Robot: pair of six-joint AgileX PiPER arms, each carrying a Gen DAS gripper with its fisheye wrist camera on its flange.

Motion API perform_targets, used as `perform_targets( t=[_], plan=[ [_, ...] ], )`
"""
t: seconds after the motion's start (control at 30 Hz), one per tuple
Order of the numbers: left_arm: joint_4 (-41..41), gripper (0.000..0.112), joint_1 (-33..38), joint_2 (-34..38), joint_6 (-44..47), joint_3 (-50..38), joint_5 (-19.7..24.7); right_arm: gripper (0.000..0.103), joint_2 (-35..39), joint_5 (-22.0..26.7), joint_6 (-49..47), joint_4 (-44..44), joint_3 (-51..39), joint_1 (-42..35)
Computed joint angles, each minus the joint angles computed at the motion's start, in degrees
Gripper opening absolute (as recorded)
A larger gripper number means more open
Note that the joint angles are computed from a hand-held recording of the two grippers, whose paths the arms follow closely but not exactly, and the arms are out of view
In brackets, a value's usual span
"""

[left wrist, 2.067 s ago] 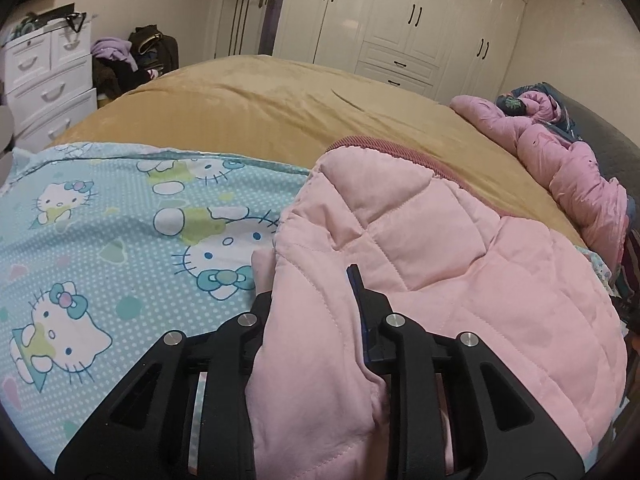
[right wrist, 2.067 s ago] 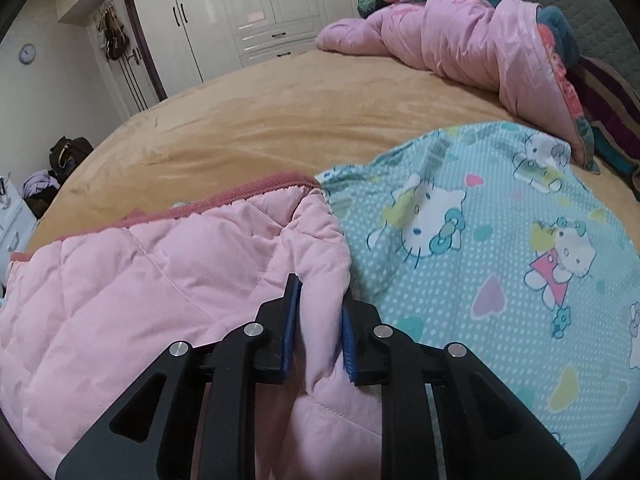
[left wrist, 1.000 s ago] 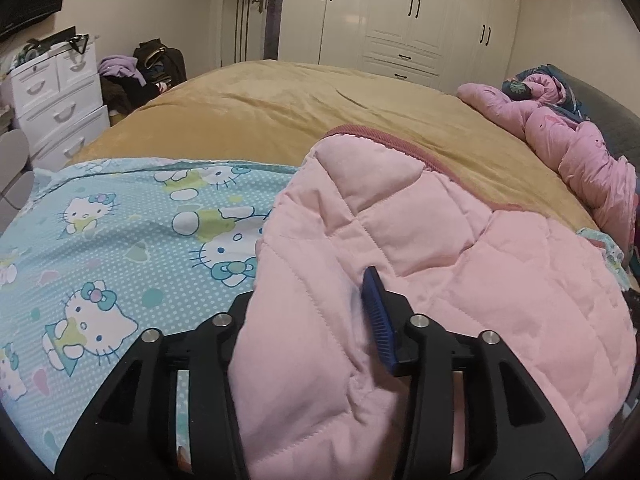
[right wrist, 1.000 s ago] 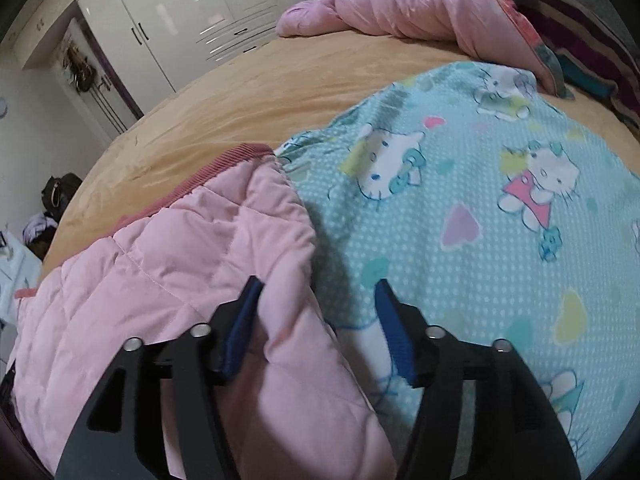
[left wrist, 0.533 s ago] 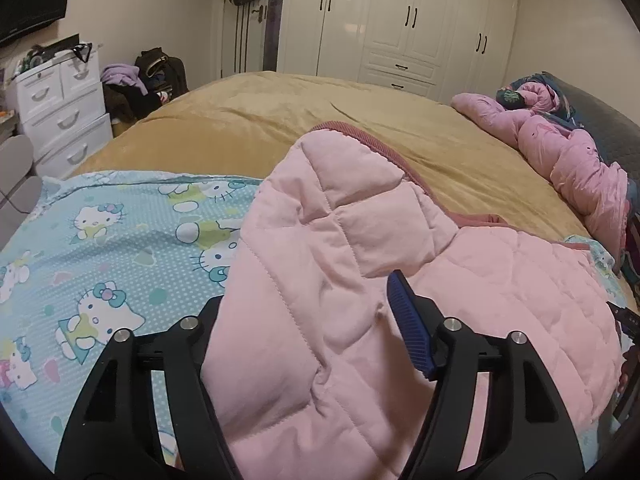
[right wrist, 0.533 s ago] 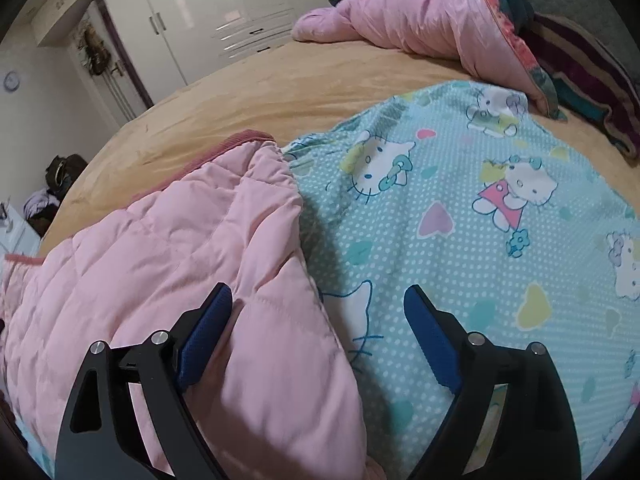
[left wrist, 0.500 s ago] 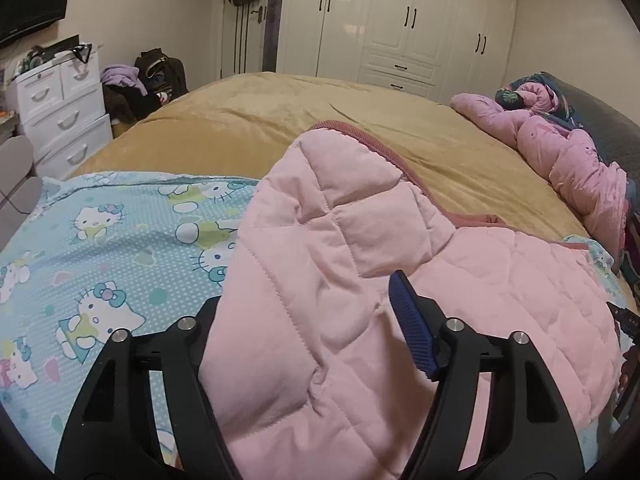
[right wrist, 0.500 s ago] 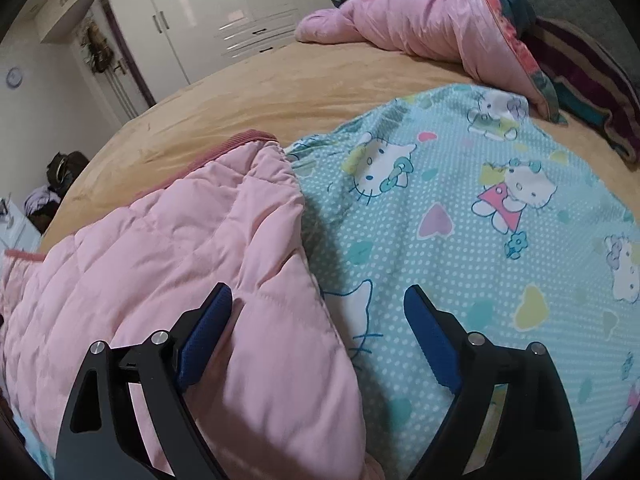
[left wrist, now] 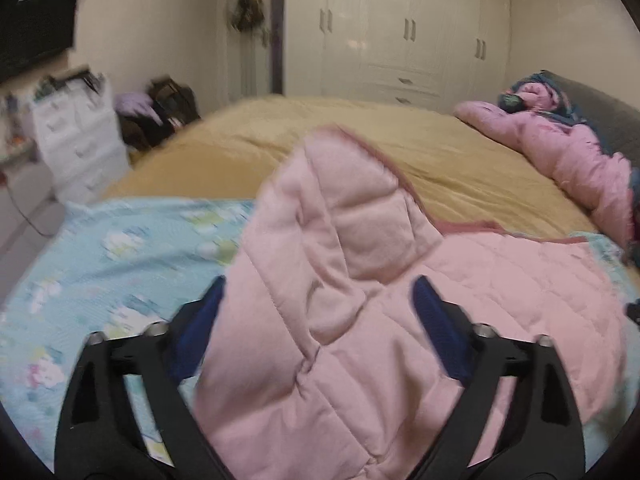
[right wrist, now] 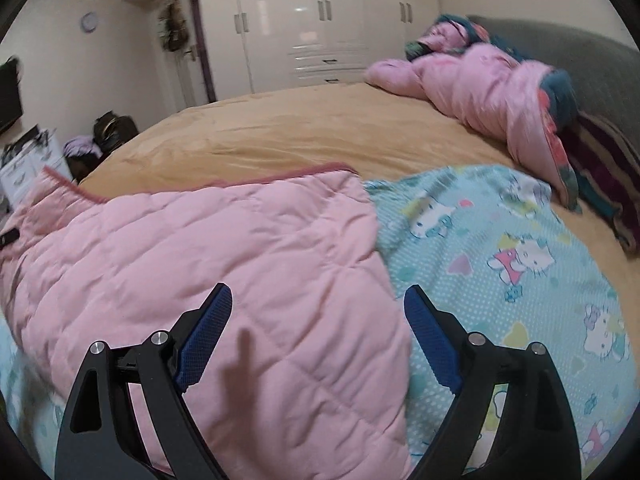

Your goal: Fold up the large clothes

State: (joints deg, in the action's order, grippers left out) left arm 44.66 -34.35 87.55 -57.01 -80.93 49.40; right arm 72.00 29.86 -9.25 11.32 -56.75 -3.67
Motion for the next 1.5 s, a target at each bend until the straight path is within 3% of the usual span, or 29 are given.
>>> perform_targets(
  t=[0.1,0.23,0.33,0.43,0.47,0.53,0.73,0.9,1.0,1.1,1.27,1.5],
  plan=[
    [3.7,0.091,-2.2,-1.4,-2.0,0.2,1.5,0.087,0.5,1.0,-3.8,1.9,-0.5,2.0],
    [-3.2,0.091,-5.0,-2.1,2.1,1.0,-0.4,0.088,5.0,5.9,-1.7,-0.2,-3.2,4.6],
    [-8.9,0.091,-5.6,0.0,5.6,2.2,-2.1,0.094,8.4,8.5,-1.6,3.9,-4.8,2.8],
    [-13.8,0.094,-3.9,4.2,8.2,3.6,-5.2,0.096,10.4,8.7,-4.6,8.9,-5.0,1.2],
    [-12.9,0.095,-3.2,4.6,6.9,5.7,-8.5,0.096,10.5,8.6,-4.6,9.1,-5.0,1.3],
    [-13.6,0.095,-2.0,3.4,6.3,8.2,-12.3,0.096,9.5,10.0,-6.1,10.6,-5.3,0.5],
    [-6.7,0.095,-2.8,-4.2,1.8,9.8,-9.5,0.099,-1.4,12.4,-18.1,21.3,1.0,-7.5],
    [-20.4,0.095,5.7,-8.5,9.5,12.2,-8.1,0.099,-6.3,19.0,-25.3,27.7,4.2,-17.7],
    [-29.5,0.095,12.1,-10.9,16.6,15.4,-9.3,0.099,-6.4,23.1,-28.6,30.2,5.1,-23.6],
    [-40.1,0.095,17.8,-12.3,25.9,19.0,-10.9,0.099,-5.7,24.2,-30.6,31.3,6.5,-26.9],
    [-46.5,0.095,21.0,-11.2,31.5,21.1,-12.8,0.099,-3.1,24.1,-31.0,32.3,6.6,-28.4],
    [-52.6,0.095,21.9,-9.5,37.2,21.9,-14.6,0.099,3.8,23.0,-29.3,32.1,4.1,-24.7]
  ],
)
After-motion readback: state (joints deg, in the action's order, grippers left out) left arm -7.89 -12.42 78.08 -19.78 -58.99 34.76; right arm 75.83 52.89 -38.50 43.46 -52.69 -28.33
